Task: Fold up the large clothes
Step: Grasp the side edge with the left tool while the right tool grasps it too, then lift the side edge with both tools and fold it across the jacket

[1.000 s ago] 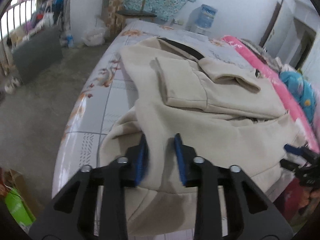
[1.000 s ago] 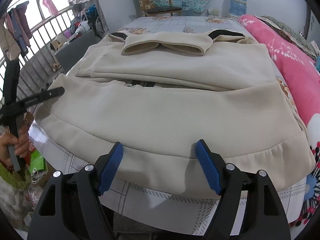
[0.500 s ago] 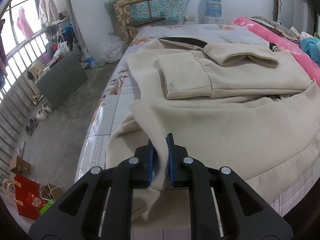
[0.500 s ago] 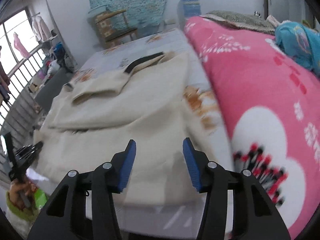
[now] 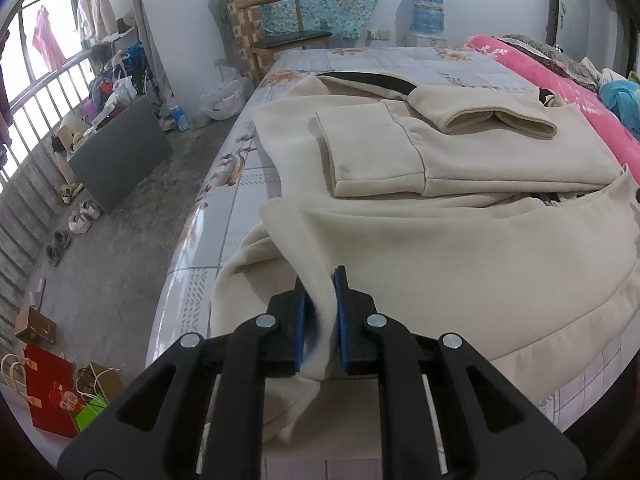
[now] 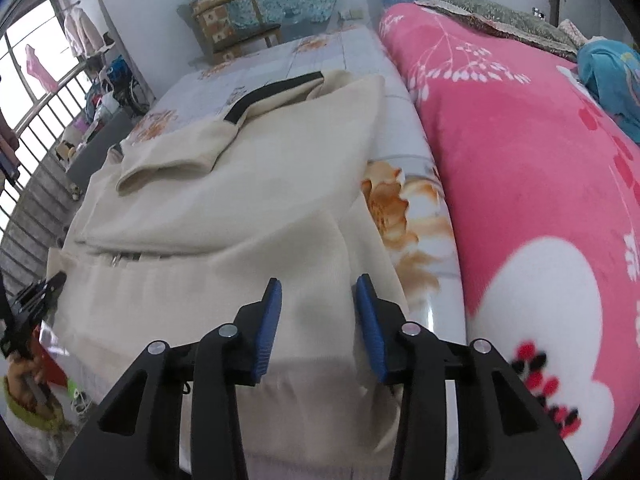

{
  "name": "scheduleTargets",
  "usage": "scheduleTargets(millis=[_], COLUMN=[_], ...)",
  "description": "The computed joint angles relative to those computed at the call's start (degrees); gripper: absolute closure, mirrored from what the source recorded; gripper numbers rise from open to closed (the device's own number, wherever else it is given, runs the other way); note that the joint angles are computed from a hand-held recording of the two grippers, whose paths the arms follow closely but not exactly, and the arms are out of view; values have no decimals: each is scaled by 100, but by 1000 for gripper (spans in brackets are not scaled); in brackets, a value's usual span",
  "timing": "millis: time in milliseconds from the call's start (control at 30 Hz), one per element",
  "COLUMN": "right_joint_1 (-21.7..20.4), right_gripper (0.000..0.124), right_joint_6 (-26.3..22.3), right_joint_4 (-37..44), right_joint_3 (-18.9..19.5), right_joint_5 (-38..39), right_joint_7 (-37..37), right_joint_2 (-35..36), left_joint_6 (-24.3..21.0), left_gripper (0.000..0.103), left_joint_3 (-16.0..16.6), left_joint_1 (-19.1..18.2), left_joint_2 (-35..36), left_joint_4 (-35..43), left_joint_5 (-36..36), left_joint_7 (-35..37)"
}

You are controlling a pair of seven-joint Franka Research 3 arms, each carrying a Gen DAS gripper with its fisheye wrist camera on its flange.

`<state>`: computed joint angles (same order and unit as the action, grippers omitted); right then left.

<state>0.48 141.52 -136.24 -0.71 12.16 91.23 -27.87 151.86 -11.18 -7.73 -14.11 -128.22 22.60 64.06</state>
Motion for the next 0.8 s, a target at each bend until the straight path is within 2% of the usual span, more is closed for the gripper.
scheduleTargets(millis=[133,333,500,633,800], right_joint_1=[-16,54,-73,-58,-149], right_gripper=[88,89,111,112,112], right_joint_6=[-102,-63,-253,-361,-309], right_joint_4=[109,446,308,194,244], right_joint_3=[-9,-82,205,247,377], right_joint_5=[-81,99,-524,-749,-1121], right_joint_7=[-104,-188,143,163,415], right_joint_2=[49,554,289,99,227], left_joint_6=[8,-2,3,-51,-107], left_gripper=[91,91,91,91,91], left_joint_3=[-10,-2,45,-21,-38], left_joint_1=[9,-2,-30,8,11], left_joint_2=[-1,-6,12,15,24], left_joint_4=[-4,-9,6,24,55], left_joint_5=[41,37,-185,-26,61], left_joint_7=[-20,-38,-1,-86,-178])
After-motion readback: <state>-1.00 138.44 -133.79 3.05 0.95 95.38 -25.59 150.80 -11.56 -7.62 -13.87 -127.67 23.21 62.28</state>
